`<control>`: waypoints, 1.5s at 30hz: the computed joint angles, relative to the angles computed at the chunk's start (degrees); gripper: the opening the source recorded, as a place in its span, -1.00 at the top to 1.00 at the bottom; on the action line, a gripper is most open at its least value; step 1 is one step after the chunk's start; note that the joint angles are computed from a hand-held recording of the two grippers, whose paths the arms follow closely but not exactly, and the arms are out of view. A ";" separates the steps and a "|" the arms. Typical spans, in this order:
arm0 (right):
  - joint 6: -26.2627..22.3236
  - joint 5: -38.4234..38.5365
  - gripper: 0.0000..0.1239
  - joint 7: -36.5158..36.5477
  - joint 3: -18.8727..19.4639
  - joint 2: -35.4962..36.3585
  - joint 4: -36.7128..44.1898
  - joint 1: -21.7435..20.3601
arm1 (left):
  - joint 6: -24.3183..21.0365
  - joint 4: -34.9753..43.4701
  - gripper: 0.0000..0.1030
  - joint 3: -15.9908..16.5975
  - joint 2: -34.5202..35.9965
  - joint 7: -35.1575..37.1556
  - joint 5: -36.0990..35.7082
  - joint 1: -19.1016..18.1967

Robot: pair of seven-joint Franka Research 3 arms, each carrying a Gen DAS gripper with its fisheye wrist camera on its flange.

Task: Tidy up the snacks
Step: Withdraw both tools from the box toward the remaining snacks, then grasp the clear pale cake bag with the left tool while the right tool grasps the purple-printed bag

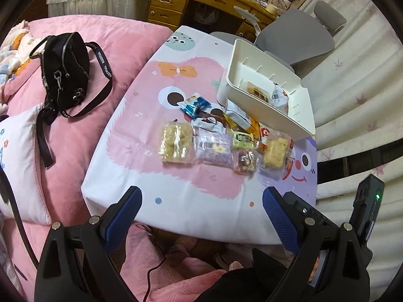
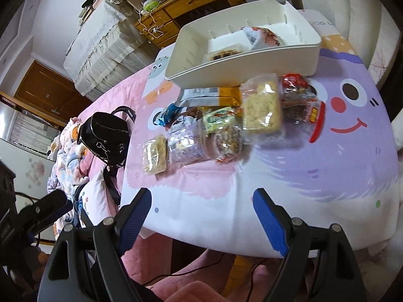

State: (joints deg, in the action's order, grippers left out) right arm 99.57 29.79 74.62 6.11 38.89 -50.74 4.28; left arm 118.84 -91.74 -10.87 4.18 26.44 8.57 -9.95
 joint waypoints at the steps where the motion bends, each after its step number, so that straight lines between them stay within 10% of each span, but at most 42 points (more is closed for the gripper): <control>1: 1.17 -0.22 -0.35 -0.04 -0.07 -0.55 -0.90 0.50 | 0.21 -0.07 -0.86 0.41 0.16 1.92 -1.04 0.64; 16: 23.60 -13.35 -0.35 4.62 -2.69 -10.29 -20.09 12.94 | -5.48 5.17 -0.86 2.48 9.16 26.14 -14.13 8.93; 32: 44.51 -20.84 -0.35 1.16 -2.18 -11.65 -33.55 15.93 | -14.23 16.49 -0.85 1.67 22.95 28.41 -15.41 10.45; 45: 37.77 -14.76 -0.35 -10.20 0.69 -0.01 -19.35 12.76 | -27.64 40.70 -0.85 1.13 40.20 22.96 -13.85 9.41</control>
